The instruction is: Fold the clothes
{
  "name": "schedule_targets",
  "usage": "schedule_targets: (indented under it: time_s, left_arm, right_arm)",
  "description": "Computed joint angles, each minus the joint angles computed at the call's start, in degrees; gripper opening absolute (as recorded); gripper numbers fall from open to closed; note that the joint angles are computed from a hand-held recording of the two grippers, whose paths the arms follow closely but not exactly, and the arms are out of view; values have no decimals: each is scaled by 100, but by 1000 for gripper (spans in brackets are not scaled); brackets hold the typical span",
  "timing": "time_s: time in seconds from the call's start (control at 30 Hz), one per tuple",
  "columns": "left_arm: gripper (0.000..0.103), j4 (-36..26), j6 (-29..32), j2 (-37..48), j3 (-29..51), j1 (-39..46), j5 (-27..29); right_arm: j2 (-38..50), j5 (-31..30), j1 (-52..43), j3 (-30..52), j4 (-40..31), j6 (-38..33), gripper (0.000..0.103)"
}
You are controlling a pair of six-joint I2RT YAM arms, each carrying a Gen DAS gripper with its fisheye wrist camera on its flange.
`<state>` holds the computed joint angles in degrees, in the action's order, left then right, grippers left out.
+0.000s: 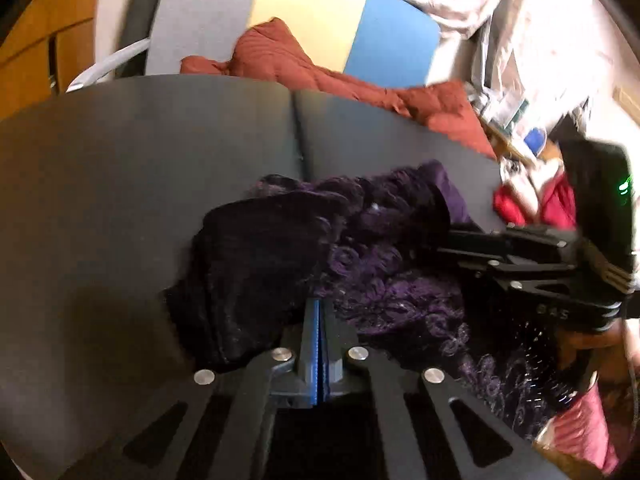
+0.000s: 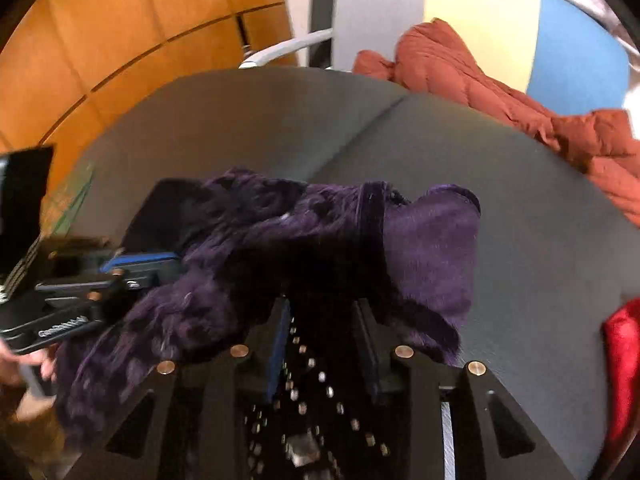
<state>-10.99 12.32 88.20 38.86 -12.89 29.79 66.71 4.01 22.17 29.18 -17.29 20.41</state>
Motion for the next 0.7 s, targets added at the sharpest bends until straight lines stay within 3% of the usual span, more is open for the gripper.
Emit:
schedule_targets:
  time_s: [0.1,0.17,0.27,0.3,0.37,0.43,0.57,0.7]
  left_arm:
    - [2,417,73,5,-155,-25,-29]
    - [1,373,20,-45,-139,-46,11]
    - [8,-126,-41,-224,78,122,446]
    - [13,-167,-2,-254,164,91,392]
    - [13,-243,57,-266,344,28,266]
    - [13,-257,-20,89,667,-113,-71]
    - [16,-197,34,747,1148,-351,-803]
    - [16,517,-3,1006,1132,-471,-2000]
  right_arm:
    - [-170,-402,-408,-448,665,130,28]
    - [-455,-241,-287,-691,815,126,28]
    - [-1137,-42,3,-702,204,73,30]
    - [-1485,-104,-24,-747,115,73,30]
    - [-1894,-313,-244,-614,-99,15,30]
    - [-1428,-292,-403,-251,-193,-226,30]
    - [584,-504,-790,681,-321,-667,30]
    - [1093,-464,-1229,408,754,-293,31]
